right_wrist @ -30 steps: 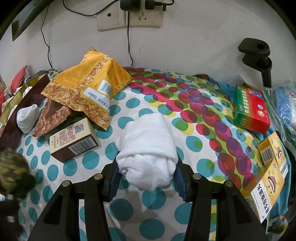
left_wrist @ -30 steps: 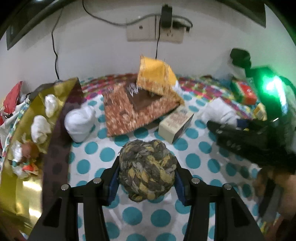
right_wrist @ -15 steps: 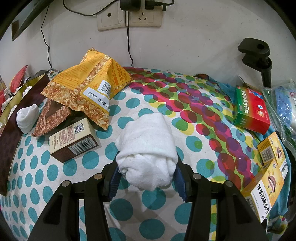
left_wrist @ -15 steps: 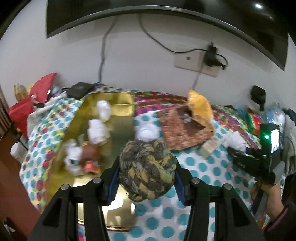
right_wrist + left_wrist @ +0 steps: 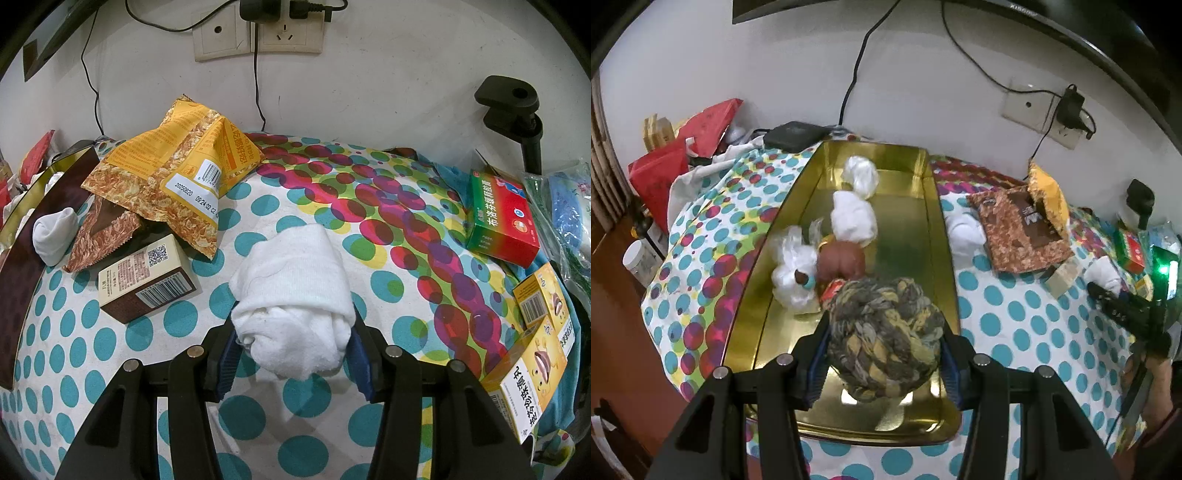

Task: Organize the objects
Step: 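Carry the braided rope ball over the gold tray with the left gripper, then lower the rope ball into the gold tray and open the left gripper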

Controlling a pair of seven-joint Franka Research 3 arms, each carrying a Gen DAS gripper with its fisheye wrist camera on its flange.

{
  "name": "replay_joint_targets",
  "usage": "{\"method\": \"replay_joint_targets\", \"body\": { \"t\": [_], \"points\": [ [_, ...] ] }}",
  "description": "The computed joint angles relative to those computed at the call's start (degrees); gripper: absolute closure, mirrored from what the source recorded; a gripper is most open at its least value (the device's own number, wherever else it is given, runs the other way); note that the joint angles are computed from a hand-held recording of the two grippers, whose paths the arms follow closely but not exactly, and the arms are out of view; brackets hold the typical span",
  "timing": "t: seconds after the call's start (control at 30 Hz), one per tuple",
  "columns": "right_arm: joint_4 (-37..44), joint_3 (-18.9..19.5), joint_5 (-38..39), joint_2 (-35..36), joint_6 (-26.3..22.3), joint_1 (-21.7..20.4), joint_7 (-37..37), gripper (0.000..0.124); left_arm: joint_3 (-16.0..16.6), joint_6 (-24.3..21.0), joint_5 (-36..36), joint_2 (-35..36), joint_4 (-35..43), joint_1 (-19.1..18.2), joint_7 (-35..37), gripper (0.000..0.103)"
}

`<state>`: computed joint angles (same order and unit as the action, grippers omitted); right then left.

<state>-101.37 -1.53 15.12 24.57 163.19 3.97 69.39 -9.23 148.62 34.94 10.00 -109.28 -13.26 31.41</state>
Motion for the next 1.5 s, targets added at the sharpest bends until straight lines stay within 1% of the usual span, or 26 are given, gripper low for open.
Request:
{"method": "replay_joint_targets", "body": {
  "t": [0.27,0.47,0.67,0.77,0.83,1.23,1.3,1.37,1.43,1.5],
  "points": [
    [0.26,-0.09,-0.03,0.01,-0.28,0.02,0.01,0.076,-0.08,-2.02,-3.08,1.34,0.38,0.54,1.66,0.052],
    [0.22,-0.07,-0.04,0.02,-0.21,0.04,0.04,0.076,0.38,-3.14,-3.35,2.03,0.54,0.55,1.32,0.051],
    [0.14,-0.10,-0.04,-0.02,-0.16,0.04,0.01,0.076,0.42,-3.41,-4.42,2.77,0.88,0.87,1.92,0.051],
    [0.11,-0.02,0.07,-0.06,-0.19,-0.14,-0.19,0.076,0.44,-4.39,-4.87,3.36,1.52,0.88,2.39,0.051],
    [0.10,-0.05,0.04,-0.05,-0.16,-0.04,-0.09,0.075,0.42,-4.02,-5.67,3.43,1.36,1.12,2.55,0.051],
    [0.18,-0.24,-0.23,-0.02,-0.18,-0.18,-0.26,0.074,0.48,-6.22,-7.21,4.31,2.39,1.20,3.20,0.051],
    [0.17,-0.27,-0.28,-0.01,-0.16,-0.14,-0.24,0.074,0.40,-4.75,-7.88,3.81,1.52,1.55,3.40,0.050],
    [0.18,-0.24,-0.23,-0.01,-0.17,-0.19,-0.29,0.074,0.42,-4.68,-7.70,3.60,1.42,1.46,3.62,0.046],
    [0.15,-0.34,-0.37,-0.01,-0.11,-0.04,-0.12,0.074,0.50,-3.55,-7.07,3.03,0.86,1.41,3.55,0.040],
    [0.14,-0.32,-0.37,-0.02,-0.12,-0.05,-0.11,0.074,0.36,-3.61,-7.36,2.73,0.88,1.45,3.85,0.037]
  ]
}}
